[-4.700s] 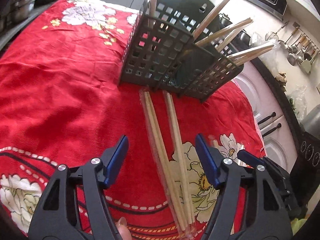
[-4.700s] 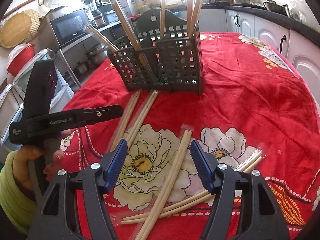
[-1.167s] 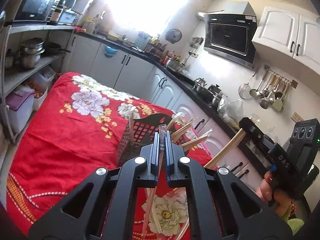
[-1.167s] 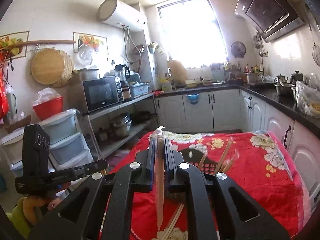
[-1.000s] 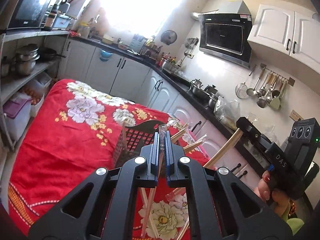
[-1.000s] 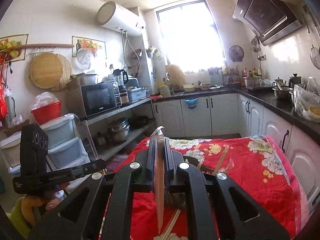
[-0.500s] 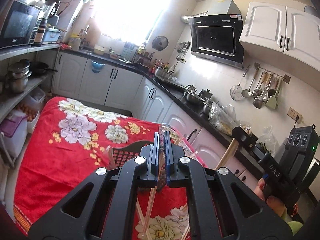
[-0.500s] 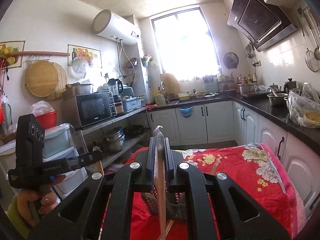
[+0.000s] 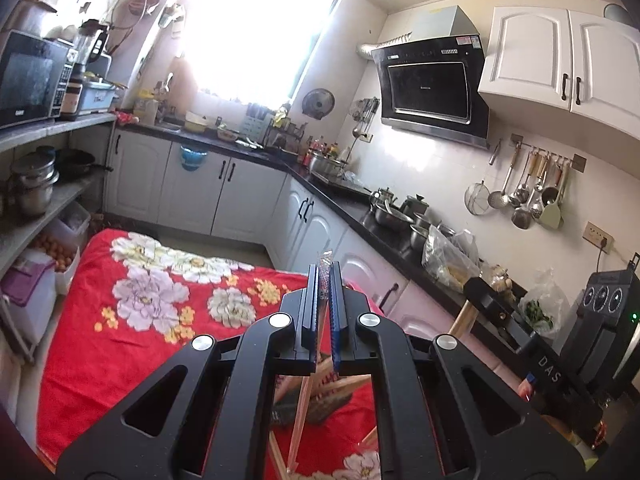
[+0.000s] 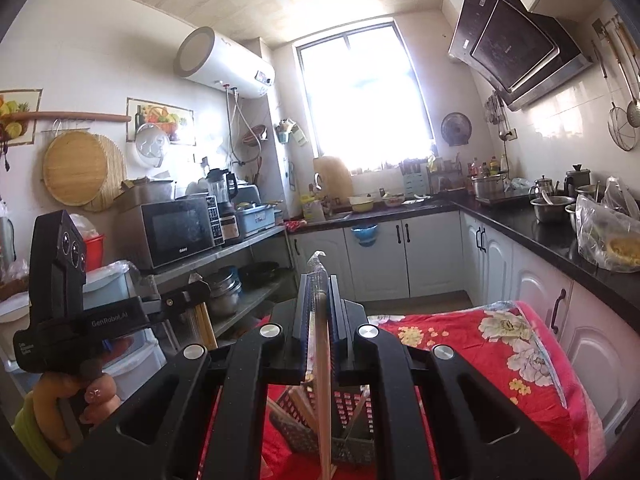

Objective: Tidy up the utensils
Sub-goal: 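Lower both held chopsticks into the grey caddy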

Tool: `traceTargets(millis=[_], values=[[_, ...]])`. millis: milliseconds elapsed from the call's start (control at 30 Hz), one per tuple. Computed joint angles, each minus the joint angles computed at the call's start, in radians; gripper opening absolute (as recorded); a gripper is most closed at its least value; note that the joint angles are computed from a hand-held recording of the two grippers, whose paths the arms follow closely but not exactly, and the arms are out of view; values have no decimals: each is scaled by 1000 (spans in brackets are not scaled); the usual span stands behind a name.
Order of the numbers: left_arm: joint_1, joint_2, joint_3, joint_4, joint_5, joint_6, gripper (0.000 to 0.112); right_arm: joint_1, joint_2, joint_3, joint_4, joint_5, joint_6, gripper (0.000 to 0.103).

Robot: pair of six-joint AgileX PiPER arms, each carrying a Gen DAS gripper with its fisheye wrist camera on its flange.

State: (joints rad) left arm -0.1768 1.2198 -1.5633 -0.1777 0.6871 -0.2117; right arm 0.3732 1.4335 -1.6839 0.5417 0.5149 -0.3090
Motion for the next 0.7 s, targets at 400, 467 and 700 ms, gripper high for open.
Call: traceTargets(millis=[400, 467, 700], values=[[25, 137, -209, 92, 28, -47, 2, 10, 116, -147, -1, -35, 0, 8], [31, 160, -238, 98, 29, -54, 2, 12, 146, -185, -10, -31, 10, 8], [53, 219, -264, 92, 5, -54, 2, 39, 231, -275, -106, 6, 50, 8]])
